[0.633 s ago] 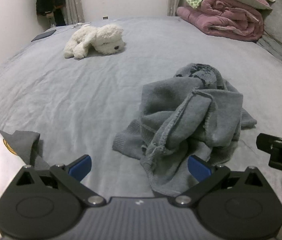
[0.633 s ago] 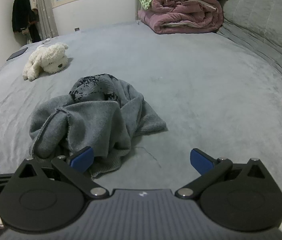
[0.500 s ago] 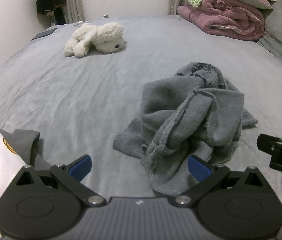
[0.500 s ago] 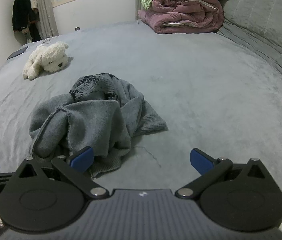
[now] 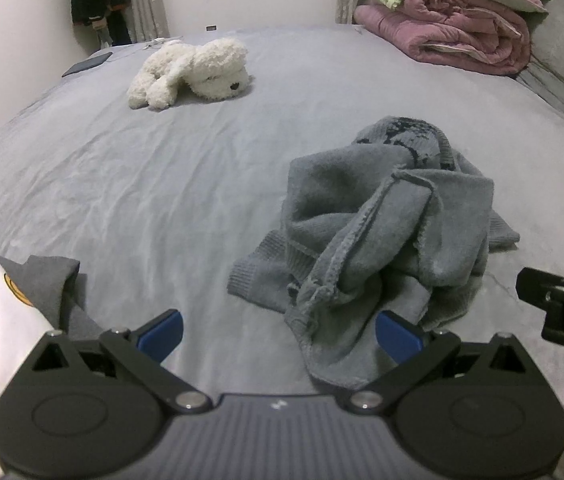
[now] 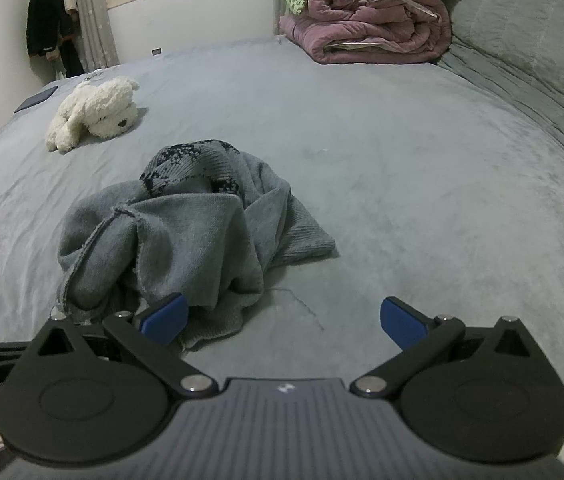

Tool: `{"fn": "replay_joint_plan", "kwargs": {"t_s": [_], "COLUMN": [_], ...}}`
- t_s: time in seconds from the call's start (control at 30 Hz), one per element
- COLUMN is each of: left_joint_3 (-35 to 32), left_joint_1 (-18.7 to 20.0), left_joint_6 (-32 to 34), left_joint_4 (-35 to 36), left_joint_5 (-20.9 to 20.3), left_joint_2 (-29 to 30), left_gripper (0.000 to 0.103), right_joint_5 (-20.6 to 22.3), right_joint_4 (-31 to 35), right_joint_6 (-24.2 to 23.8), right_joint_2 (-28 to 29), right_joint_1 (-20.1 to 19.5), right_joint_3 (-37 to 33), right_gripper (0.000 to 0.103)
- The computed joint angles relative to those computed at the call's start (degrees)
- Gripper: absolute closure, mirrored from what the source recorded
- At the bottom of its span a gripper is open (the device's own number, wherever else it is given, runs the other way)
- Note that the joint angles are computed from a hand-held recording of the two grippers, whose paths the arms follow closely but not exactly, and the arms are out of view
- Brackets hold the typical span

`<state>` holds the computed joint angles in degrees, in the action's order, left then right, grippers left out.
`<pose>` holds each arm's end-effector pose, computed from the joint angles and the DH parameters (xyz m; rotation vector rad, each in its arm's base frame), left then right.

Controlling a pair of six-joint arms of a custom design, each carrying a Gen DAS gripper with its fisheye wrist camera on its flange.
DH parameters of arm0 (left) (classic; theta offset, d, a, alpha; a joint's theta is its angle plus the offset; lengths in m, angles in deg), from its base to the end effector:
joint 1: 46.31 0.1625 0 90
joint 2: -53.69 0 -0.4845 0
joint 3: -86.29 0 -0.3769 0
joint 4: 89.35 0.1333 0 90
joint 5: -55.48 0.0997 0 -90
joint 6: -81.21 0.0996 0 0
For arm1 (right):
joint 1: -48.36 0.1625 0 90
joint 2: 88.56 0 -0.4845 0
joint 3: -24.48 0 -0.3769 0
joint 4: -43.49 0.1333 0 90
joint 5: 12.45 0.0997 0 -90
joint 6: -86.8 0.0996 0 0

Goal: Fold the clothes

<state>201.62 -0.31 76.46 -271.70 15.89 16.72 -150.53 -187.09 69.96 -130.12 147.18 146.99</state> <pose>-0.2485 -0.5597 0.0472 0.6581 2.2475 -0.7154 0.1397 -0.5143 0.1641 -0.0549 -2.0835 1.0913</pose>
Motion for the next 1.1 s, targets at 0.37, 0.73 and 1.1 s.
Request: {"fn": "replay_joint_plan", "kwargs": {"t_s": [0.37, 0.73, 1.1], "left_joint_3": [-0.44, -0.66, -0.9], "left_joint_1": [-0.07, -0.04, -0.14], "left_joint_6": [-0.65, -1.0, -1.54], "left_joint_4": [1.42, 2.48, 3.06], "left_joint_5": [0.17, 0.2, 0.48], "left_joint_2": [-0.07, -0.31, -0.15], "left_gripper": [0.0, 0.0, 0.0], "right_joint_5": [-0.03, -0.36, -0.62], "right_joint_4": [0.18, 1.04, 1.78], "right_joint_6": [0.0, 0.12, 0.33], "right_joint_2": [-0.24, -0.35, -0.34], "right_joint_1": [-0.08, -0.03, 0.02], "right_joint_3": [0.18, 0.09, -0.04], "right_gripper": [0.0, 0.0, 0.0]}}
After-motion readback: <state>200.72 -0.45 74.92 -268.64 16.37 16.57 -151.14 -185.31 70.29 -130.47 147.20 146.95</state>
